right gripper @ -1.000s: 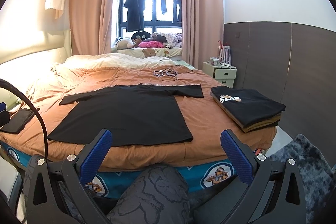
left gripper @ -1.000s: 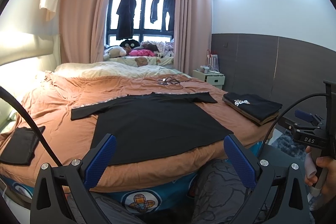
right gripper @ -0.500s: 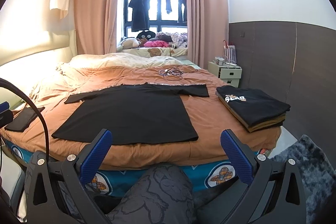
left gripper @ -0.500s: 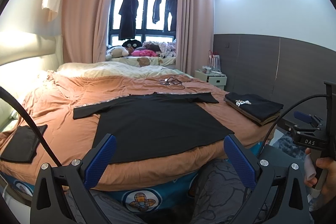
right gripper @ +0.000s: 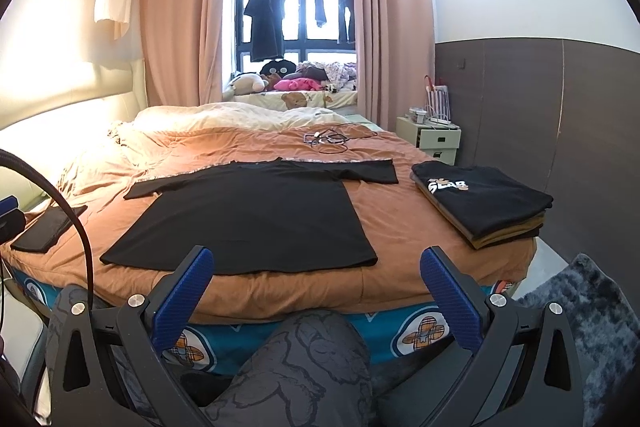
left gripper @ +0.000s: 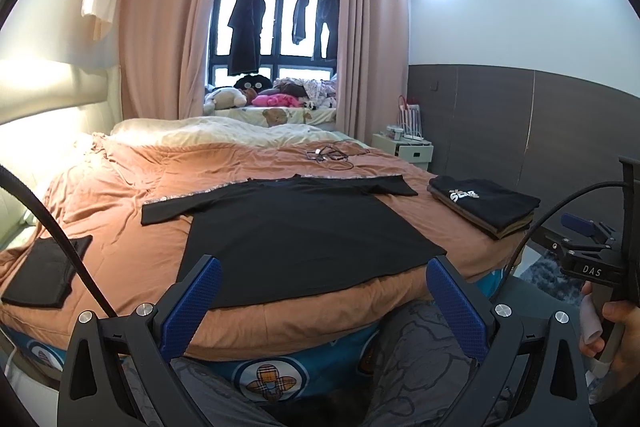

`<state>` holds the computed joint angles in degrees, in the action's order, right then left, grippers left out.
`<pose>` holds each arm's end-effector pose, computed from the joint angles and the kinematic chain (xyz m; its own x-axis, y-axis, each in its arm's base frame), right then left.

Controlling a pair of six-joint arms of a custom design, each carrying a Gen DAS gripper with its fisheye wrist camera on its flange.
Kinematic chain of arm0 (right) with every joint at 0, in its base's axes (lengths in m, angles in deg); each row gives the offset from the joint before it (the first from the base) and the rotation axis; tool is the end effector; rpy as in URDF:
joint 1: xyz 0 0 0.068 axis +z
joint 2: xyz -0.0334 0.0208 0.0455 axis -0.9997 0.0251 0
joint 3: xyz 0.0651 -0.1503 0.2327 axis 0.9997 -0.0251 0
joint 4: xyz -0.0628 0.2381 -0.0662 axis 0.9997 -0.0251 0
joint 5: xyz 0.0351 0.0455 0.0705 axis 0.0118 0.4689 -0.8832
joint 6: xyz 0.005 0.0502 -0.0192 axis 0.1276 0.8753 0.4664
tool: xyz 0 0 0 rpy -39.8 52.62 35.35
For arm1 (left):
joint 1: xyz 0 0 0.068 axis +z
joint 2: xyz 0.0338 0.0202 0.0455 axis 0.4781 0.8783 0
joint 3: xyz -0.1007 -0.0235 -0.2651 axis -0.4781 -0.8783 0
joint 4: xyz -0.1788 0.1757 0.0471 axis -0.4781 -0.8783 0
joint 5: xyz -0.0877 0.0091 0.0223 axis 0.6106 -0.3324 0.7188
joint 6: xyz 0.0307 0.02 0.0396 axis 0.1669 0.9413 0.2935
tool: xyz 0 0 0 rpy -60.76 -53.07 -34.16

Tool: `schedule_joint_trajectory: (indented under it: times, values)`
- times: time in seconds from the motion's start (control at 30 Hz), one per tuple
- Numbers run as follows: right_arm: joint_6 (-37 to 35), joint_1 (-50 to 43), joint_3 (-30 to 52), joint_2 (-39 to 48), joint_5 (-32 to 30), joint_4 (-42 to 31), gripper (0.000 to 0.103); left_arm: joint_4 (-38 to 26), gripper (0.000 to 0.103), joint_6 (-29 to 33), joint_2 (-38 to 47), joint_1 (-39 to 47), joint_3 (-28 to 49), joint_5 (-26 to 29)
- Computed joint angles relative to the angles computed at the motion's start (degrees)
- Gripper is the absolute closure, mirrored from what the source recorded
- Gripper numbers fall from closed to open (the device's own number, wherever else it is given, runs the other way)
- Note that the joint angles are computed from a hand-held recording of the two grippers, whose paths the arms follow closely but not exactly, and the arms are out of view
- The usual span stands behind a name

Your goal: Fold small clothes

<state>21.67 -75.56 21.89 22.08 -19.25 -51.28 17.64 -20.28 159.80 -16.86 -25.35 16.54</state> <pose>0.2960 0.0766 0.2746 -0.3291 -0.2082 -0.9210 -0.4706 0.8818 -0.0311 0.2435 -0.2092 0.2693 -0.3349 -0.1072 -0.9361 -0.1526 0.9866 -0.0584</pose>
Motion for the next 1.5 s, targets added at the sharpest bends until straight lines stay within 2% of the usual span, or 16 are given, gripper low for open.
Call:
schedule_joint_trajectory:
  times: [0.47, 0.77, 0.87, 1.13, 1.3, 1.4, 1.5]
  values:
    - [0.15, 0.36, 0.35, 0.20, -0.02, -1.70, 0.000, -0.20, 0.000, -2.38, -3.28, 0.26, -4.14, -0.65]
    - [-0.08, 2.72, 5.98, 6.06, 1.44, -2.50, 0.000, 3.16, 0.000, -0.07, -3.96, 8.11, -6.50, 5.53]
    - [0.00, 4.09, 11.35, 11.02, 1.40, -4.03, 0.000, 5.06, 0.000, 0.83, -2.99, 12.67, -6.53, 9.04]
    - [0.40, 7.06, 28.95, 25.42, 1.15, -11.07, 0.000, 4.73, 0.000, 2.65, 1.14, 24.18, -2.81, 17.02]
    - [-0.60, 9.02, 42.74, 34.43, 3.66, -17.69, 0.000, 4.18, 0.000, 3.42, 4.70, 30.60, 0.21, 21.71]
    - [-0.63, 10.26, 53.86, 40.70, 4.87, -24.39, 0.000, 2.83, 0.000, 3.77, 7.18, 34.43, 2.78, 24.47]
    - [-1.34, 10.89, 62.43, 45.28, 3.12, -30.29, 0.000, 1.79, 0.000, 4.34, 9.46, 37.82, 5.20, 26.61]
